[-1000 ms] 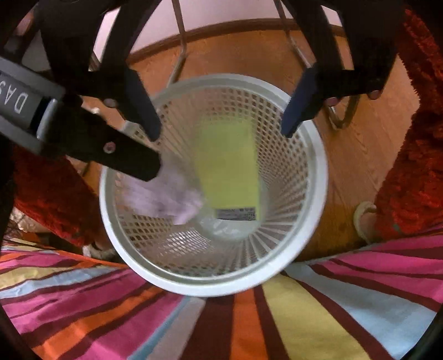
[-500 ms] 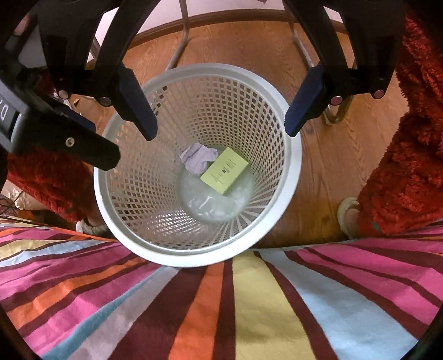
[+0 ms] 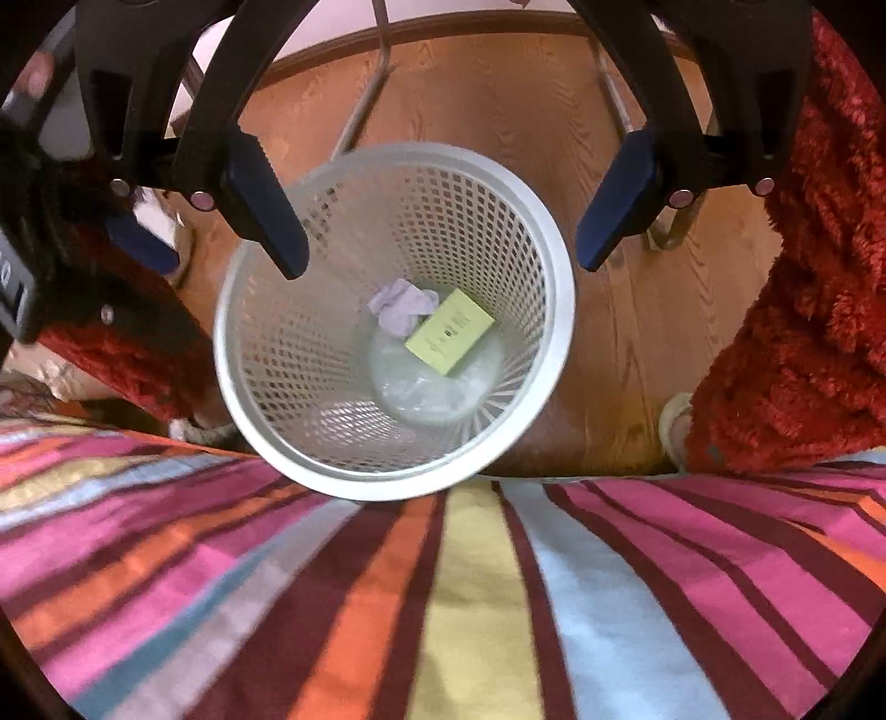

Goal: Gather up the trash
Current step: 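Carry both items over the wastebasket and open both tools to drop them, then grasp the second lime-green box with the left tool while the right tool grasps the green tissue pack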

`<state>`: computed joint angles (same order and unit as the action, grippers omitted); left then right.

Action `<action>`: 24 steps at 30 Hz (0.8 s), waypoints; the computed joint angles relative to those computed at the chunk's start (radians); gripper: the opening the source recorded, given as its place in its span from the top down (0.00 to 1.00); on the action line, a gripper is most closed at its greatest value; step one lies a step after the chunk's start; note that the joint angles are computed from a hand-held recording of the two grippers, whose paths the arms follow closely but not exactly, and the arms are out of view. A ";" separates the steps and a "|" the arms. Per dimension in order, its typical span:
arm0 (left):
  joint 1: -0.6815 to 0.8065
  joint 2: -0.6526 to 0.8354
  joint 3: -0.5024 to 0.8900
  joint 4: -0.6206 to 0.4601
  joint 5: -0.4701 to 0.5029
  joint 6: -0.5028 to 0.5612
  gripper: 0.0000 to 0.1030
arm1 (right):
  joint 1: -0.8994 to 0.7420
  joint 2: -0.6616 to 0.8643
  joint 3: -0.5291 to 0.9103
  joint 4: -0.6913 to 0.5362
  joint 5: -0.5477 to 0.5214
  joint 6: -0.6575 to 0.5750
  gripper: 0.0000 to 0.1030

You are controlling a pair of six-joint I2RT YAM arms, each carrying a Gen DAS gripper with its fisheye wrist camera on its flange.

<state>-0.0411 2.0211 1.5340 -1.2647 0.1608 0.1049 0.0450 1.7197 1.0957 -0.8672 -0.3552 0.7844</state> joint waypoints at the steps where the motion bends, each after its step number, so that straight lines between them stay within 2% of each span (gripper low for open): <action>1: 0.001 -0.020 -0.001 -0.005 0.002 0.003 0.09 | -0.003 -0.019 -0.003 0.000 0.004 0.003 0.11; 7: 0.002 -0.177 -0.023 0.058 -0.029 0.009 0.09 | -0.023 -0.132 0.003 -0.020 0.021 -0.006 0.11; 11: 0.012 -0.289 -0.004 0.107 -0.017 0.012 0.09 | -0.042 -0.183 0.081 -0.085 -0.011 -0.091 0.11; 14: 0.016 -0.326 0.047 0.136 -0.001 -0.001 0.09 | -0.035 -0.241 0.180 -0.131 0.099 -0.154 0.10; 17: 0.007 -0.349 0.112 0.174 0.004 -0.019 0.09 | -0.018 -0.280 0.291 -0.114 0.230 -0.230 0.10; 21: -0.034 -0.347 0.202 0.221 -0.027 -0.020 0.09 | -0.017 -0.283 0.393 -0.031 0.309 -0.340 0.11; 24: -0.080 -0.312 0.287 0.234 -0.056 -0.044 0.09 | -0.035 -0.232 0.480 0.019 0.340 -0.412 0.10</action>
<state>-0.1210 1.7095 1.8209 -1.0309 0.1046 0.0605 0.0101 1.4879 1.5756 -0.8483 -0.0154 0.3728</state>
